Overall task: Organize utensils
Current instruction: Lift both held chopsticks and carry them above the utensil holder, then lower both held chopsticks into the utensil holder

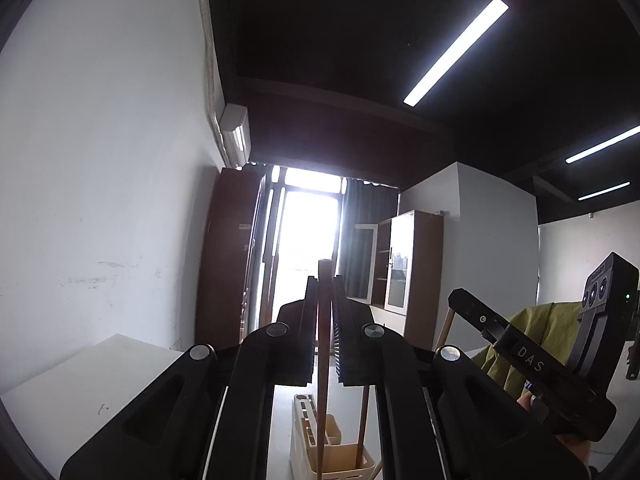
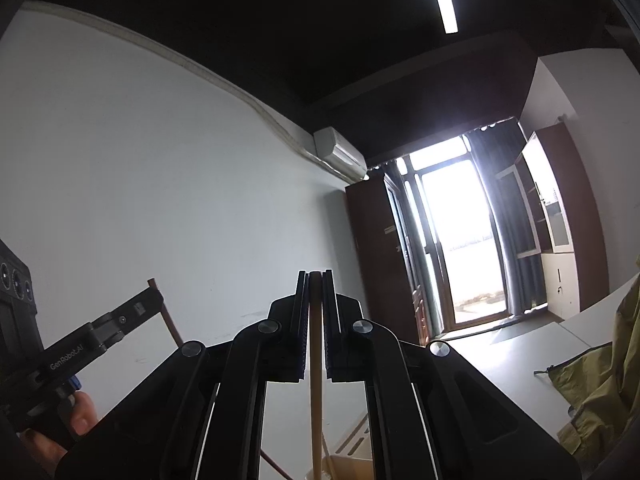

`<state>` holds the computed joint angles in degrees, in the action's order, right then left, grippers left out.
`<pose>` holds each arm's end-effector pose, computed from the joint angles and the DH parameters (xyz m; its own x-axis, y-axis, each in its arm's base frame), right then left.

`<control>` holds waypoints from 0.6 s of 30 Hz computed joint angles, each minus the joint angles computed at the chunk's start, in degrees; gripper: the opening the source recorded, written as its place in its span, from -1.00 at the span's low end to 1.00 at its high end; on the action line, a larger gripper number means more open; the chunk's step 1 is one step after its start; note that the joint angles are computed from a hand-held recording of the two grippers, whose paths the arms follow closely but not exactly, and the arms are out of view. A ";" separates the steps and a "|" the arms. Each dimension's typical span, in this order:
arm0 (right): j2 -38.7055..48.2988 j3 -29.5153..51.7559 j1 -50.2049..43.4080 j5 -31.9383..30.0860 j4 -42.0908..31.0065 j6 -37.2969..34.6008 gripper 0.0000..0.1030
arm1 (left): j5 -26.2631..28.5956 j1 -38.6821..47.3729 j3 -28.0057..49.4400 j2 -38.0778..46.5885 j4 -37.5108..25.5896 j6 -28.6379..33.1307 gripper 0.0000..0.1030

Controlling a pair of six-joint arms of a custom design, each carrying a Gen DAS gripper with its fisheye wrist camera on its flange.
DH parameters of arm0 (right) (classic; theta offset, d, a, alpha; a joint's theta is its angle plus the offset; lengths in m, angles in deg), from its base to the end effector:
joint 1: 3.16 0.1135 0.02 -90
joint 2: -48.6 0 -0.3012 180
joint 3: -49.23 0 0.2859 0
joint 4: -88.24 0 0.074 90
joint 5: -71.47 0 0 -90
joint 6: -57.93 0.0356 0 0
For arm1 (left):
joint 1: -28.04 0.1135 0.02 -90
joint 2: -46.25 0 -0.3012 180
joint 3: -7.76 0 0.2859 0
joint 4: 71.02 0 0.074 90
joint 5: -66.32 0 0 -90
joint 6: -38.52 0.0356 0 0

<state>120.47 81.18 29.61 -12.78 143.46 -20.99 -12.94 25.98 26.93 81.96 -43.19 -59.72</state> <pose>0.2131 0.1329 0.2452 0.1299 0.3110 -0.9415 -0.4914 0.8449 0.2113 0.1560 -0.0123 0.2292 0.1624 -0.1467 -0.9758 0.2437 0.9642 -0.1044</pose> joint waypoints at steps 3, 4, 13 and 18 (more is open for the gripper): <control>1.78 -0.42 -0.95 -0.62 4.44 1.61 -0.86 | 0.07 0.21 -0.65 0.42 2.43 -1.33 -0.87; 2.14 -0.33 -1.27 -0.73 5.22 1.85 -0.86 | 0.45 0.59 -0.96 1.40 4.21 -1.60 -0.87; 7.80 1.51 -3.75 -2.85 11.02 2.54 -0.86 | -3.29 -3.11 -0.77 16.37 19.23 -0.01 -0.87; 11.54 3.56 -3.76 -2.69 10.01 0.83 -0.86 | -4.35 -4.06 0.96 26.14 23.90 0.79 -0.87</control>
